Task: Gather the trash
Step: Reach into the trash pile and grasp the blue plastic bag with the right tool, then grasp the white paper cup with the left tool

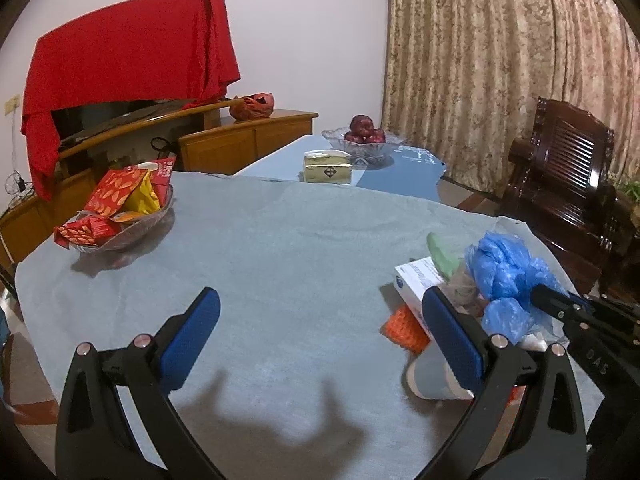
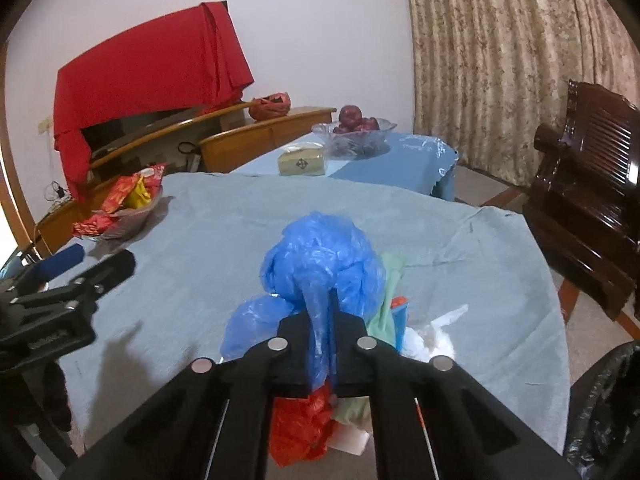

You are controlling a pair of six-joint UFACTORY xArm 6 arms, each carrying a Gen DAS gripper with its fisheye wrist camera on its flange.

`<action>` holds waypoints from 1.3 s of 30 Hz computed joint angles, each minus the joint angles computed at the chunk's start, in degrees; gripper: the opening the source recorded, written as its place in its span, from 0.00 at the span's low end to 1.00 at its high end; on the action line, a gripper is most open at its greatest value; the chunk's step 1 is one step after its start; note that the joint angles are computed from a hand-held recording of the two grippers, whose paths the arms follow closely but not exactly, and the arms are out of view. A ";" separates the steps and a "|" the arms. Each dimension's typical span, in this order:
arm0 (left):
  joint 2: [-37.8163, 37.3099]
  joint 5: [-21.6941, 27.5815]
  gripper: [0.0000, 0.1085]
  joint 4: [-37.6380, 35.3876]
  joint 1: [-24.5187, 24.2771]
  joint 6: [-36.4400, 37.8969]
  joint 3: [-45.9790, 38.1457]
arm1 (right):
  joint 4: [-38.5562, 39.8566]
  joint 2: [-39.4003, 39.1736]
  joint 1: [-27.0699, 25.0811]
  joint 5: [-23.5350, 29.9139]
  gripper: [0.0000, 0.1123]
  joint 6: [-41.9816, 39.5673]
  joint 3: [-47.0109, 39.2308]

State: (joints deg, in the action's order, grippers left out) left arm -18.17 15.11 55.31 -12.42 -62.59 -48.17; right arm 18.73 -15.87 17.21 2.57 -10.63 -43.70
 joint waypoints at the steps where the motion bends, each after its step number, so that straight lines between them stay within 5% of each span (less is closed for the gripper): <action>1: -0.11 0.11 0.90 0.05 -0.35 -0.03 0.10 | 2.36 -0.88 0.13 0.00 0.04 -2.08 0.46; 5: -0.83 0.47 0.90 -0.31 -2.32 0.21 0.65 | 7.51 -4.68 0.19 -0.52 0.04 -6.14 2.45; 15: 0.11 1.53 0.87 -1.79 -7.58 1.44 1.39 | 1.34 -15.44 -5.96 1.66 0.04 -0.52 9.68; 27: 9.43 1.63 0.54 -6.06 -9.25 6.87 -2.58 | 6.12 -14.15 -8.22 2.51 0.04 -4.61 11.88; 32: 10.81 -3.00 0.12 -14.44 -8.54 13.81 -1.74 | 7.69 -13.84 -8.12 2.46 0.04 -6.46 12.28; 39: 6.65 -3.23 0.07 -11.88 -7.96 11.56 0.57 | 9.66 -14.56 -7.85 2.11 0.04 -8.34 12.44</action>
State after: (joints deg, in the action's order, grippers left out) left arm -11.52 11.87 43.42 -20.37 -51.03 -47.59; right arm 28.40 -30.43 9.36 4.68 -18.98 -31.27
